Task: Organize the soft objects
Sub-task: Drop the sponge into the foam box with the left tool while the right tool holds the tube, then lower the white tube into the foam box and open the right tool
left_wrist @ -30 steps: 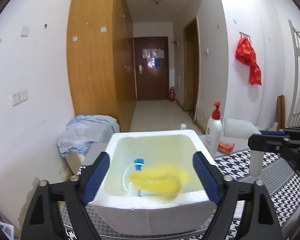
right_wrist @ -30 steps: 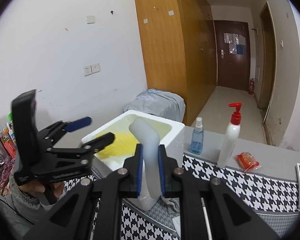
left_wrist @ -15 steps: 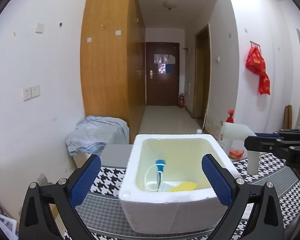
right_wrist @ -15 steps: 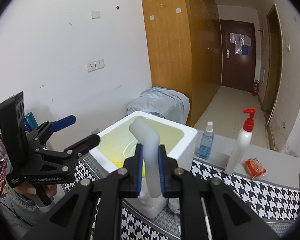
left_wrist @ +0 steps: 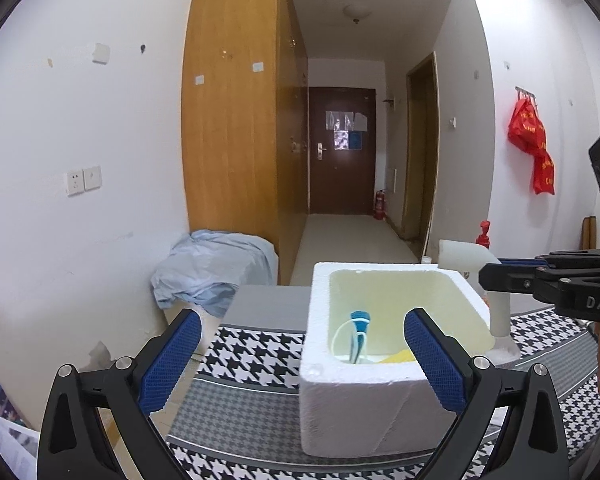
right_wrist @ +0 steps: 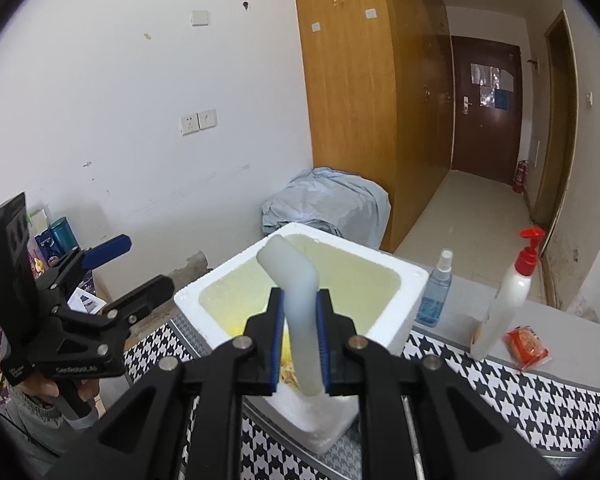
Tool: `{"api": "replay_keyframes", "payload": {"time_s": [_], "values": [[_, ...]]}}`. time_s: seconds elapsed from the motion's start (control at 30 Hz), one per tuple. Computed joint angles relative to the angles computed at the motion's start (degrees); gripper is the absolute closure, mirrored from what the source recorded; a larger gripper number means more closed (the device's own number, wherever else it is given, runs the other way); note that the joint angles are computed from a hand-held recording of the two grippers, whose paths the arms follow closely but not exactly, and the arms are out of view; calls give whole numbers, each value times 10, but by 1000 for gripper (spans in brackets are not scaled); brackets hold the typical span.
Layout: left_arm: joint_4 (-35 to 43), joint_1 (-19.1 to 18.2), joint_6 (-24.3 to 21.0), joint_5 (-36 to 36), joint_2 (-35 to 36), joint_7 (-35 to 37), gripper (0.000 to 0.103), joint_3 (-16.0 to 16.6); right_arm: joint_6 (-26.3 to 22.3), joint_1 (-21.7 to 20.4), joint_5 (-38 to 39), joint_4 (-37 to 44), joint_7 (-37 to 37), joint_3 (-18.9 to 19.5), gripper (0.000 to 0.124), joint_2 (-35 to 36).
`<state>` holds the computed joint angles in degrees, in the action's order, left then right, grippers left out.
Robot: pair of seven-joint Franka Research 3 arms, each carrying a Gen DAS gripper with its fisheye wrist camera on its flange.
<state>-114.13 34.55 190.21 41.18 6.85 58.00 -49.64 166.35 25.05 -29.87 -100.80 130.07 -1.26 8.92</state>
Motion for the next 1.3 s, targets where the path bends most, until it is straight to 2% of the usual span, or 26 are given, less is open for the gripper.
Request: {"api": "replay_keyframes", "payload": {"time_s": [0.03, 0.07, 0.23, 0.3, 0.37, 0.47, 0.53, 0.6, 0.67, 0.73, 0.77, 0.87, 1.07, 1.3], "values": [[-2, -20, 4, -6, -5, 3, 1, 24, 2, -4, 16, 4, -12, 5, 106, 5], [-2, -21, 3, -2, -5, -1, 1, 27, 3, -7, 30, 7, -24, 8, 106, 9], [-7, 71, -3, 21, 0, -14, 1, -61, -7, 5, 49, 40, -42, -1, 106, 36], [-7, 130, -8, 31, 11, -18, 1, -122, -10, 8, 60, 50, -53, -4, 106, 44], [-9, 153, -7, 31, 16, -16, 1, -145, -11, 8, 74, 58, -69, -5, 106, 52], [-9, 137, -7, 32, 14, -14, 1, -128, -18, 14, 78, 62, -69, -17, 103, 56], [-7, 149, -10, 32, 21, -10, 1, -143, -29, 17, 77, 69, -64, -22, 100, 61], [-7, 146, -10, 25, 21, -3, 1, -141, -30, 17, 78, 70, -65, -25, 97, 64], [-8, 149, -10, 22, 24, 0, 1, -145, -32, 22, 69, 71, -60, -28, 86, 66], [-8, 157, -13, 22, 29, 5, 1, -155, -30, 25, 62, 70, -59, -31, 67, 66], [-7, 157, -16, 19, 30, 9, 1, -156, -33, 30, 51, 71, -50, -37, 63, 65], [-9, 157, -19, 1, 33, 25, 1, -158, -44, 32, 33, 72, -34, -39, 61, 64], [-13, 156, -17, -25, 26, 47, 1, -162, -33, 23, 27, 52, -19, -33, 43, 51], [-18, 186, -13, 1, 19, 23, 1, -195, -18, 25, -39, 21, 40, -38, 36, 20]]}}
